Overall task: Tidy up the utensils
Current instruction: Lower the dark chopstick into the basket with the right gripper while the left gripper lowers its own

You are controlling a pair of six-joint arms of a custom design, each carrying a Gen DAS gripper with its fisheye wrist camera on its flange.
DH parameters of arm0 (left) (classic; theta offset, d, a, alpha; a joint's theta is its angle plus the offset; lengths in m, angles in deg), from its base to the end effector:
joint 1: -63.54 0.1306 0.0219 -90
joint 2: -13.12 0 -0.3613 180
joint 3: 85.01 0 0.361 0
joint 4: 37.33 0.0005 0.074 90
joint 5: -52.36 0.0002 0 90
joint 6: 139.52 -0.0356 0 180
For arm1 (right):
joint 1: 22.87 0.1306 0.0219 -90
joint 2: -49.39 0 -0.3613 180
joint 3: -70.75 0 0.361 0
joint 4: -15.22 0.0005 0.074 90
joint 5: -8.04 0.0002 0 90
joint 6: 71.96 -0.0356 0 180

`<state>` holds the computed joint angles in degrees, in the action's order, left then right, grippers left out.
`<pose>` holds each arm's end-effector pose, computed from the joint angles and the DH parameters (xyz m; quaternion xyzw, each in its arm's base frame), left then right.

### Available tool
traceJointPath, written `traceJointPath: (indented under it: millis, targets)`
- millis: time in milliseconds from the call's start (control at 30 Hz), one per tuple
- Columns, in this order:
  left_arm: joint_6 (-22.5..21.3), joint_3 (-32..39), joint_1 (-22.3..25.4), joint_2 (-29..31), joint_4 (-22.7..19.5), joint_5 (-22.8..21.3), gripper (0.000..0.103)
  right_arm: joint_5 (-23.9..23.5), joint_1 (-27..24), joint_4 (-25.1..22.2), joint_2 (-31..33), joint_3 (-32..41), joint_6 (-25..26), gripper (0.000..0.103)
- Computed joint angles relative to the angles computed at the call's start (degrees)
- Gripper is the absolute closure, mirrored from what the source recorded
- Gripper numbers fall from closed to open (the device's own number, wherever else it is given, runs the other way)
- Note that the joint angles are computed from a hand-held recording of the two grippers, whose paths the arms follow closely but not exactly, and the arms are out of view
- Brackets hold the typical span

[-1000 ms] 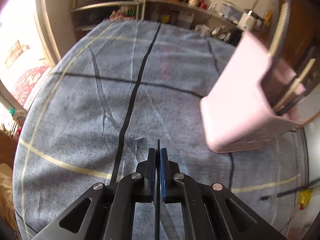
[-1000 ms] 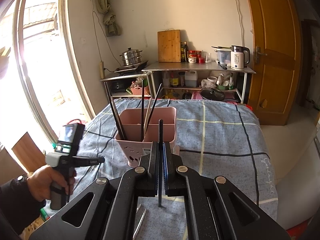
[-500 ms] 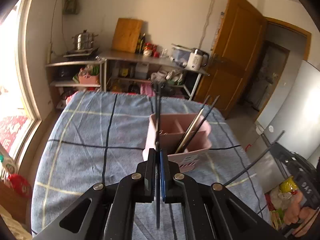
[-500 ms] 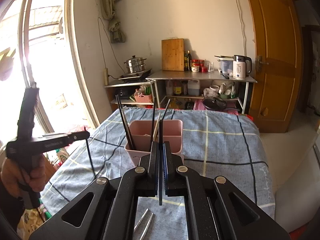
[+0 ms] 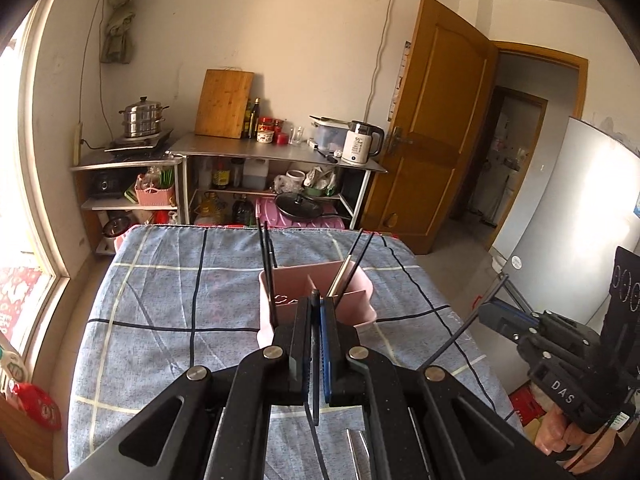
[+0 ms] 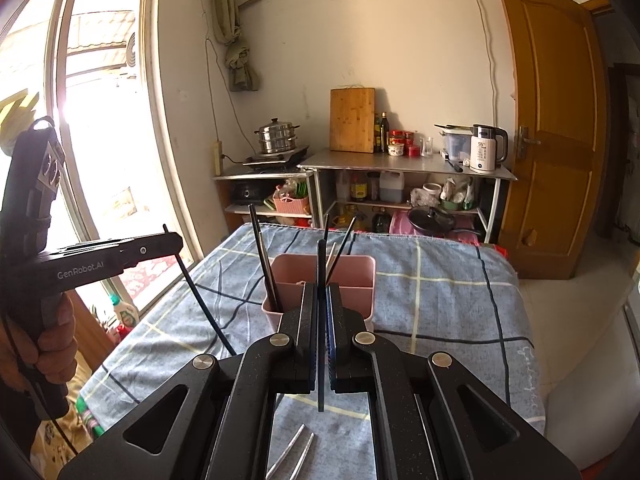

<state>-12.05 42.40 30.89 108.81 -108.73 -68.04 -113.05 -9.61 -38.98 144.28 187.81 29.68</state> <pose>0.3843 -0.2255 0.6129 -0.1481 0.8680 -0.0414 0.4722 0.4587 0.1265 0.5712 -0.3085 0.7949 0.2410 0.4635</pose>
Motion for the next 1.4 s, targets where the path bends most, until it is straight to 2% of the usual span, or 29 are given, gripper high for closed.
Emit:
traceJointPath:
  millis: [433,667,967,1100,1200,1400]
  targets:
    - [-1.36,2.61,-1.11,1.01,-0.44,-0.60,0.100,-0.30,0.71,0.20,0.18,0.94,-0.30,0.099]
    - [-4.65,10.47,-0.60,4.19,-2.18,-1.88,0.100,-0.73,1.94,1.22,1.52,4.76,-1.28,0.099]
    - [-8.87,21.40,2.17,9.46,-4.38,-2.36,0.100,0.12,4.42,1.35,6.50,13.49,-3.27,0.099]
    - [-10.77,24.06,3.52,11.22,-4.40,-2.02,0.100,0.59,5.11,2.21,8.54,15.98,-3.97,0.099]
    - [-11.29,24.03,4.29,11.71,-4.24,-1.56,0.100,1.08,5.50,2.57,10.01,17.23,-4.31,0.099]
    - [-11.92,19.10,6.20,10.70,-1.14,0.09,0.100,1.39,6.01,3.17,12.57,18.20,-5.31,0.099]
